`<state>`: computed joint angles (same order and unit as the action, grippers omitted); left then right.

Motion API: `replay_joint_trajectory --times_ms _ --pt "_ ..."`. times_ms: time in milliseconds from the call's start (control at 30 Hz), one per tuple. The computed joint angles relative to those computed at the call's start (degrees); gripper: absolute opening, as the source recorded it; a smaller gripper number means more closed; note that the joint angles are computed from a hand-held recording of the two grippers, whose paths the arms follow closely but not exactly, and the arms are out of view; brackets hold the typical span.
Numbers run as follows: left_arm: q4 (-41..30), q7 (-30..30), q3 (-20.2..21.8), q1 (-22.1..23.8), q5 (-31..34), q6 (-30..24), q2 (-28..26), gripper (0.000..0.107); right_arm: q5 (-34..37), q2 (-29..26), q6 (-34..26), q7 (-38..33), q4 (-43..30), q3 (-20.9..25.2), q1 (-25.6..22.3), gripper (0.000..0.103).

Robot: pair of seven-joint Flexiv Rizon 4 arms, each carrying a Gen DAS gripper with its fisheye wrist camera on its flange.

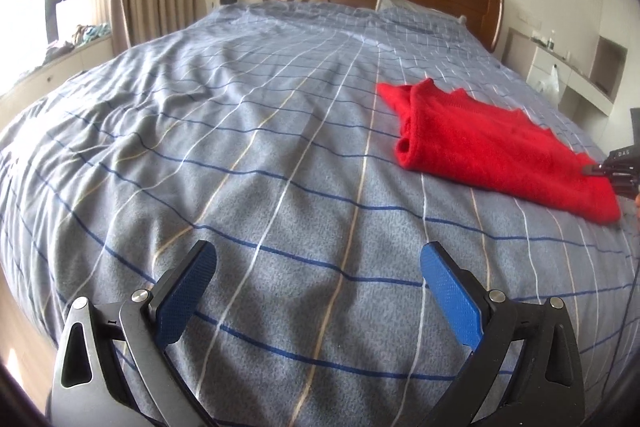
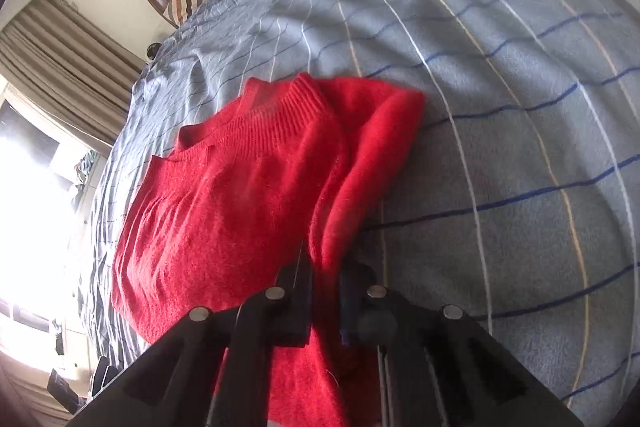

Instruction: Fold small clothes

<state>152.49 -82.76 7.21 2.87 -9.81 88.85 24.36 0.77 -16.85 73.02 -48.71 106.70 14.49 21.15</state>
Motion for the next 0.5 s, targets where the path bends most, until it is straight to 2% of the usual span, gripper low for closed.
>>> replay_joint_trajectory --times_ms 100,200,333,400,433,467,500 --pt "-0.4 1.0 2.0 -1.8 -2.0 -0.2 -0.6 0.102 -3.7 1.3 -1.8 0.1 -3.3 -0.9 2.0 0.010" --pt "-0.7 1.0 2.0 -1.1 -2.6 -0.6 -0.7 0.102 -0.1 0.2 -5.1 -4.3 -10.7 -3.0 6.4 0.010" --pt "-0.3 -0.1 1.5 1.1 -2.3 -0.7 0.1 0.102 -0.2 -6.1 -9.9 -6.4 -22.3 -0.8 9.1 0.010" --pt "-0.1 -1.0 0.5 3.4 -0.8 -0.6 0.6 0.102 -1.2 -10.2 -13.3 -7.7 -28.6 -1.5 12.3 0.010" --pt "0.0 -1.4 -0.1 4.5 0.1 -0.6 0.9 0.102 -4.0 -13.3 -15.5 -9.3 -32.0 0.5 13.1 0.010" --pt "0.0 -1.9 -0.6 5.5 0.9 -0.7 1.2 0.102 -4.9 -14.7 -16.0 -7.1 -33.7 1.9 12.3 0.010" --pt "0.0 -2.1 -0.7 5.9 1.3 -0.7 1.2 0.102 -5.5 -16.2 -17.2 -8.3 -35.4 2.2 13.2 0.010"
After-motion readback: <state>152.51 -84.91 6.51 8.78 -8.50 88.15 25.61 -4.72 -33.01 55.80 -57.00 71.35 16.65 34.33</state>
